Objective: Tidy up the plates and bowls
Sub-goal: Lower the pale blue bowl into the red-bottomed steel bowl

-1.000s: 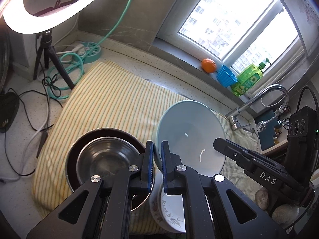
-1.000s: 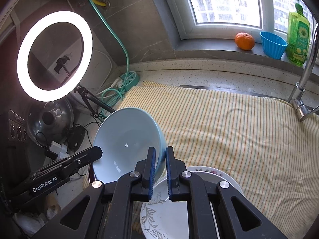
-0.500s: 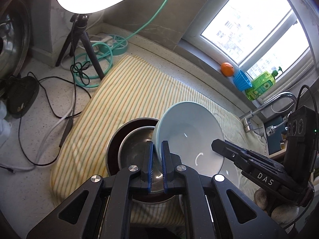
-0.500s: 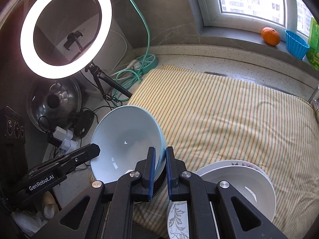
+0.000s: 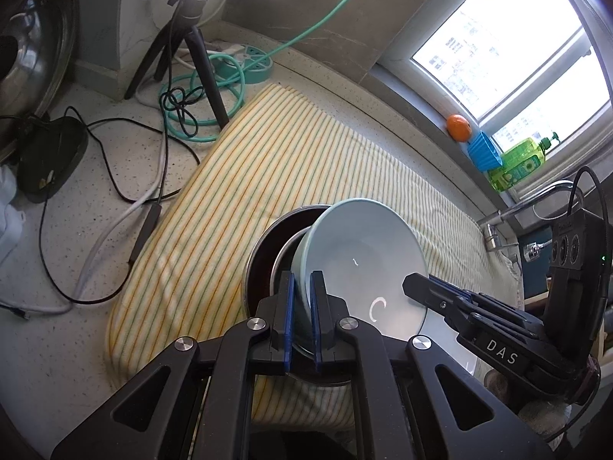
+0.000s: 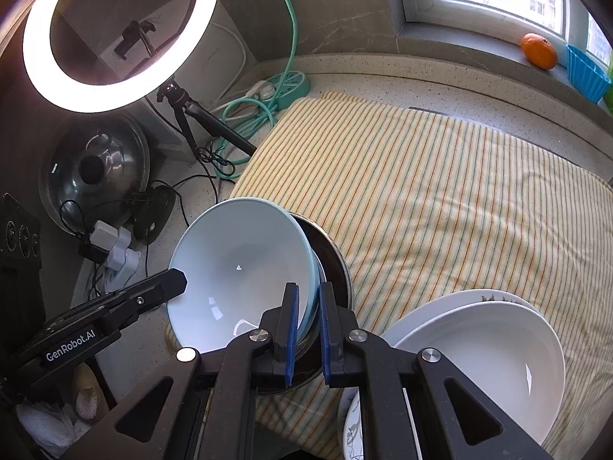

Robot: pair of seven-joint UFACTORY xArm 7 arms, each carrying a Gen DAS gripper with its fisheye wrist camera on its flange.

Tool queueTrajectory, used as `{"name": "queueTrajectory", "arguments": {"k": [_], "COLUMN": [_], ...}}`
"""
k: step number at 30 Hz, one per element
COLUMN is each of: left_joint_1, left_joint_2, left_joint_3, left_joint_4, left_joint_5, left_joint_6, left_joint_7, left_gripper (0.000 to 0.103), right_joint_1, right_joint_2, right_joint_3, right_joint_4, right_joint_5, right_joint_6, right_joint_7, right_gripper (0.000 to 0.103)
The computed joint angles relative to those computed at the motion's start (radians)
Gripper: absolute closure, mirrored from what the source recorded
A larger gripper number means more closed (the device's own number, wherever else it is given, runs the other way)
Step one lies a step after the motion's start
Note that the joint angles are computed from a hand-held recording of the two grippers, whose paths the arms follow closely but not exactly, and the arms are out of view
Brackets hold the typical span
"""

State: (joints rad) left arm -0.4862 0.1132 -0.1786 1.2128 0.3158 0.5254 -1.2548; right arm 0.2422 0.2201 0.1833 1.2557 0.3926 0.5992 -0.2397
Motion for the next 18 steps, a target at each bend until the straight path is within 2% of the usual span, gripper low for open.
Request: {"name": "queueTrajectory", "arguments": {"k": [18], "left_joint_1": [0.005], "left_joint_2": [0.004], "left_joint_3": [-0.001], "left_joint_4": [-0.019], "left_joint_5": [-0.052], "left_joint_6": [-0.013], "left_joint_7": [0.034], "left_gripper": [0.097], "right_joint_1": [0.005], "right_joint_2": [0.023], "right_joint_3": [0.000], "right_joint_4": [0.002], "right_joint_5": [-0.031], "right_joint_6": [0.011], "right_joint_7": [0.020], "right_gripper": [0.094]}}
